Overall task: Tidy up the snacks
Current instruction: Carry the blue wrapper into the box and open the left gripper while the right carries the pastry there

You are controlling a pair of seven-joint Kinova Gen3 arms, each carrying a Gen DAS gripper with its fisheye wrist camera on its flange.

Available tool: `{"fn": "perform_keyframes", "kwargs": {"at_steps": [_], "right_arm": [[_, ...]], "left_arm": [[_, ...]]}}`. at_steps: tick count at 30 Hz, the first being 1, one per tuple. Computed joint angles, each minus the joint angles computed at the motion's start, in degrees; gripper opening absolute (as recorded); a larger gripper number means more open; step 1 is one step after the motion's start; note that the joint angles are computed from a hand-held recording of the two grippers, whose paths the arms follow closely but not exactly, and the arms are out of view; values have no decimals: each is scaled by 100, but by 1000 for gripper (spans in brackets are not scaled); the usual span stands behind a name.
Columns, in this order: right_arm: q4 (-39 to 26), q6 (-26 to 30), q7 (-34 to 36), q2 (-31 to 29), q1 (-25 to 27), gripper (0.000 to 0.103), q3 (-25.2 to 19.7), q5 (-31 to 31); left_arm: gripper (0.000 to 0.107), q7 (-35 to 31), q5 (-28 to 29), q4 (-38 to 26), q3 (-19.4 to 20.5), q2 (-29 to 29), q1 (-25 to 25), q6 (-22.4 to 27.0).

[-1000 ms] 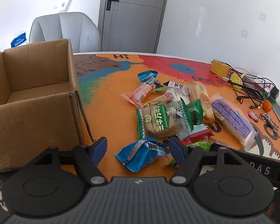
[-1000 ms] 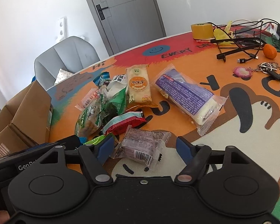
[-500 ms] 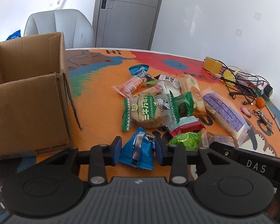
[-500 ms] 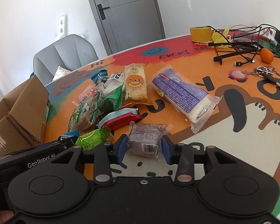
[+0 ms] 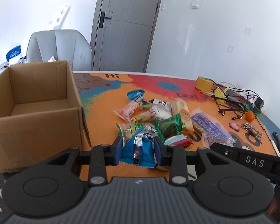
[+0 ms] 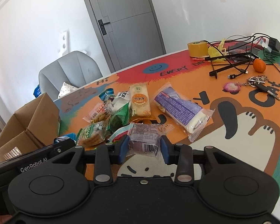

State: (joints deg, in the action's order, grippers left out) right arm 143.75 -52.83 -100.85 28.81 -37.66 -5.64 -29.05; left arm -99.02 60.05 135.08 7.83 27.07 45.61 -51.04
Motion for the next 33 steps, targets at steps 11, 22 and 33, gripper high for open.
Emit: {"fn": "perform_keyframes", "kwargs": {"at_steps": [11,22,33], "right_arm": [[-15,-154,157,-188,-282,38,-106,-160],[-159,-208,353,-294,-467,38,-241,-126],[-560,11,599,-262,-569,38,-309,-25]], "left_arm": [[34,152,395,381,127,-274,312,-792],[34,60,949,588,277,-524,394,-1299],[34,199,1093,791,259,-640,164,-1509]]}}
